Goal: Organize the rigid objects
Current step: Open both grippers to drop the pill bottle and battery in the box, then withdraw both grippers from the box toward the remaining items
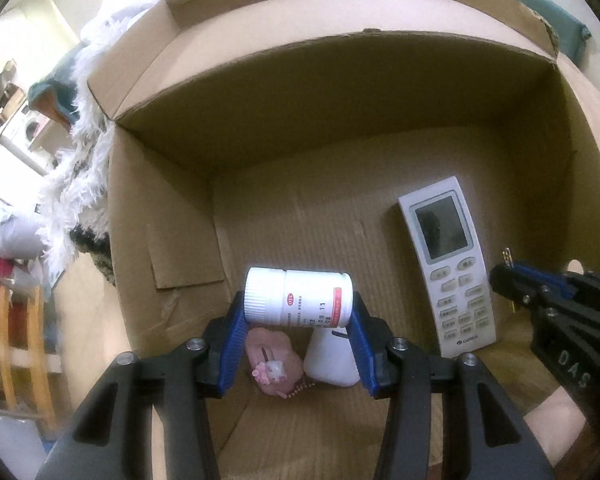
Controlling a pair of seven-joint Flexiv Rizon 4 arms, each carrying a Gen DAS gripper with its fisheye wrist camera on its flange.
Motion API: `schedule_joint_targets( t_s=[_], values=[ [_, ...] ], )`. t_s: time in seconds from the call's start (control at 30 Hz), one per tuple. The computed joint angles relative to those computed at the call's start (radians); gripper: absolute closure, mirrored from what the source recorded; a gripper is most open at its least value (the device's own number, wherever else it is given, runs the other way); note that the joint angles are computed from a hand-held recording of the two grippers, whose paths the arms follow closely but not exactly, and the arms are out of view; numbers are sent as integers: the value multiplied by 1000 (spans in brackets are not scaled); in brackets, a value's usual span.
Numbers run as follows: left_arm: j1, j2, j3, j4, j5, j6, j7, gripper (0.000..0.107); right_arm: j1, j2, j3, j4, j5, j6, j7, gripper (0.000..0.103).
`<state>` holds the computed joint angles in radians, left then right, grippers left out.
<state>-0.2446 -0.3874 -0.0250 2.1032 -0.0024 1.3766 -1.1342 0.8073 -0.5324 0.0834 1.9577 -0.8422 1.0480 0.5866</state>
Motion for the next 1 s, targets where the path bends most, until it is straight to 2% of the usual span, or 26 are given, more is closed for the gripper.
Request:
schedule_joint_targets(
  t_s=[0.1,0.2,0.33,0.37,0.43,0.47,0.5,0.57,0.67,1.0],
  values=[
    [-27,-3,26,-10,29,3,-29,63,-3,11,-7,18,-12,19,18,93],
    [-24,-6,21,-19,31,-19,-31,49,6,30,-18,36,-46,-2,46,93],
    [-11,10,2,-5,14,-31,-30,36,6,60,-25,63,-135,2,137,92],
    [-12,14,4,-3,14,-34,-35,35,2,67,-25,69,-157,2,160,89],
    [-18,20,13,-3,21,-43,-49,34,-8,84,-24,85,-208,10,213,73],
    [-16,24,12,-3,19,-52,-51,34,-14,89,-24,90,-237,16,242,53],
    [-9,25,7,-2,14,-55,-47,34,-18,97,-25,96,-270,18,276,38],
    [-2,29,7,-1,13,-59,-46,34,-34,106,-18,101,-328,21,321,36],
    [23,43,-13,17,-11,-59,-24,34,-56,109,10,99,-344,13,327,33],
    [51,116,-29,88,-49,-19,33,34,-79,104,27,88,-411,14,397,33]
  ],
)
